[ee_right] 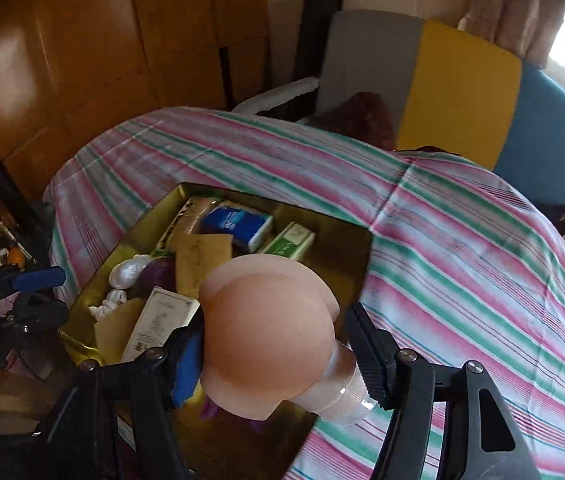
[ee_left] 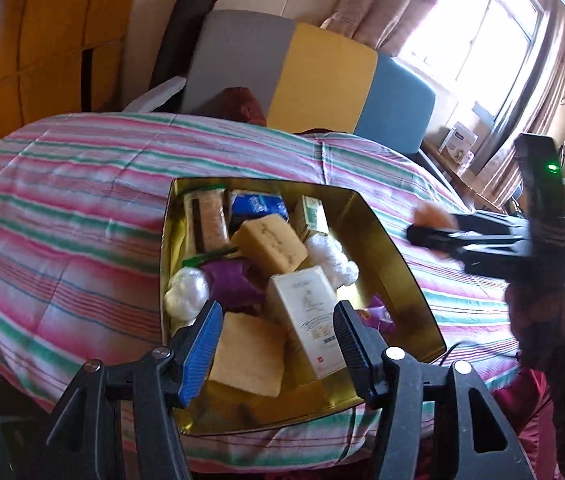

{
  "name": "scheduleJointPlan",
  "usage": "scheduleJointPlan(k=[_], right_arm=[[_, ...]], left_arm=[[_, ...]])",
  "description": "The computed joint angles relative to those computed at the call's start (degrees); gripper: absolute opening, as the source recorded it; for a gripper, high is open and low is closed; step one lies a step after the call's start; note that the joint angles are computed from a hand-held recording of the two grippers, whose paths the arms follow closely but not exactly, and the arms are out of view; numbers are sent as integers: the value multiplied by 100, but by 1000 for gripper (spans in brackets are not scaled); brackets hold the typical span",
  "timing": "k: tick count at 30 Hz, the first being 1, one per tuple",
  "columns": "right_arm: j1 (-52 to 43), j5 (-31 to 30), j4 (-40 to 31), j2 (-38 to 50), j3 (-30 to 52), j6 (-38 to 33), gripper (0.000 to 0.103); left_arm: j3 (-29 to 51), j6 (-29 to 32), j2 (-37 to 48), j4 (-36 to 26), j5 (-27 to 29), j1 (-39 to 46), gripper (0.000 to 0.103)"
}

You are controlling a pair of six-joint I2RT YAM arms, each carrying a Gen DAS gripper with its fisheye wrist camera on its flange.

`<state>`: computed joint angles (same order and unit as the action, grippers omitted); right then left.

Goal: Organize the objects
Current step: 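Lower the peach bottle into the gold tray with the right gripper and release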

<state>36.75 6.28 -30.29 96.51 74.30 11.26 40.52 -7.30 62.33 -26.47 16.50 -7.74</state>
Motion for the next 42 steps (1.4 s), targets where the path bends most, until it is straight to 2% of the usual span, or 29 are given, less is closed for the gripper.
scheduleJointPlan(k=[8, 16, 21, 22, 24, 29, 36, 40, 42], right_arm=[[150, -119, -311, 1460, 910, 245, 66], [190, 64, -302, 1806, 947, 83, 67], [221, 41, -209, 1873, 881, 85, 69], [239, 67, -182, 1869, 862, 81, 70], [252, 59, -146, 1848, 816, 90, 72], [222, 18, -23, 1817, 717, 155, 74], [216, -2, 265, 1529, 408, 235, 76], [257, 88, 435, 1236, 173, 319, 88], [303, 223, 509, 1052, 35, 432, 90]], left_arm=[[-299, 193, -146, -4, 345, 594, 59], [-312, 480, -229, -66, 553, 1869, 59], [-295, 514, -223, -23, 554, 2228, 62], [-297, 498, -219, -4, 528, 2213, 66], [-321, 476, -261, 6, 402, 2100, 70], [-338, 399, -273, -60, 215, 1872, 70], [-471, 189, -529, 27, -340, 1380, 70], [-494, 53, -823, 43, -945, 1171, 70], [-530, 12, -989, 57, -1210, 1051, 70]])
